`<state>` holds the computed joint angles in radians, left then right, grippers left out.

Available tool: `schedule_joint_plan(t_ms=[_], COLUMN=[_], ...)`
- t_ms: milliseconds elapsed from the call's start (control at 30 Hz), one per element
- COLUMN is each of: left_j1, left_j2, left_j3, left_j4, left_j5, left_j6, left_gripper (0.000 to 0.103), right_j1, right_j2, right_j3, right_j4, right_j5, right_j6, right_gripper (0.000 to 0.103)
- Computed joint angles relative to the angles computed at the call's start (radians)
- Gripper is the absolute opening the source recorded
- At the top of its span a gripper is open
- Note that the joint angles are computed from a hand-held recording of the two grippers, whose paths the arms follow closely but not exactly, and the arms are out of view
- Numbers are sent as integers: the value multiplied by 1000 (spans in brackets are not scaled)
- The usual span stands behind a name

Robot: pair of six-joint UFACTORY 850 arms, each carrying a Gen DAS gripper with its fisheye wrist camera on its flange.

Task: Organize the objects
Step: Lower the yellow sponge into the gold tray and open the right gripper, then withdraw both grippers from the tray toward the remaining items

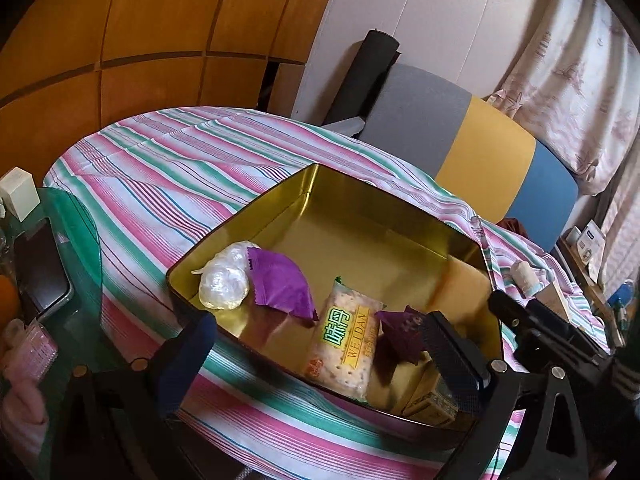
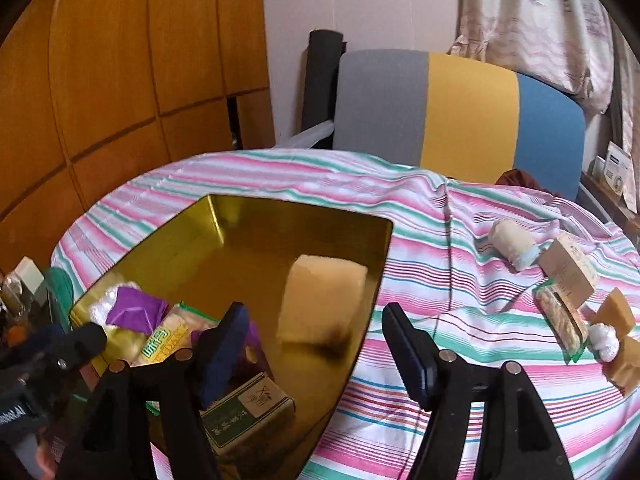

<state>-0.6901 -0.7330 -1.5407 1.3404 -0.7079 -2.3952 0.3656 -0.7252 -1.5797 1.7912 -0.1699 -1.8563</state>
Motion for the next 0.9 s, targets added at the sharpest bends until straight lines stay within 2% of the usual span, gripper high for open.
schedule_joint_plan(t_ms=[233, 533, 900], left_j1=[-6, -25, -51], left_j2=[-8, -20, -53], left_j3=[-12, -33, -86], left_j4=[15, 73, 85], left_j5=[22, 40, 59], left_j6=[8, 19, 101], left_gripper=[103, 103, 103], right_j1=[-27, -49, -76], right_j2=[22, 44, 60], right_j3=[34, 73, 114], right_j4=[-11, 76, 170], right_j5=[-45, -70, -58], right_j6=[84, 29, -62], right_gripper=[70, 70, 70])
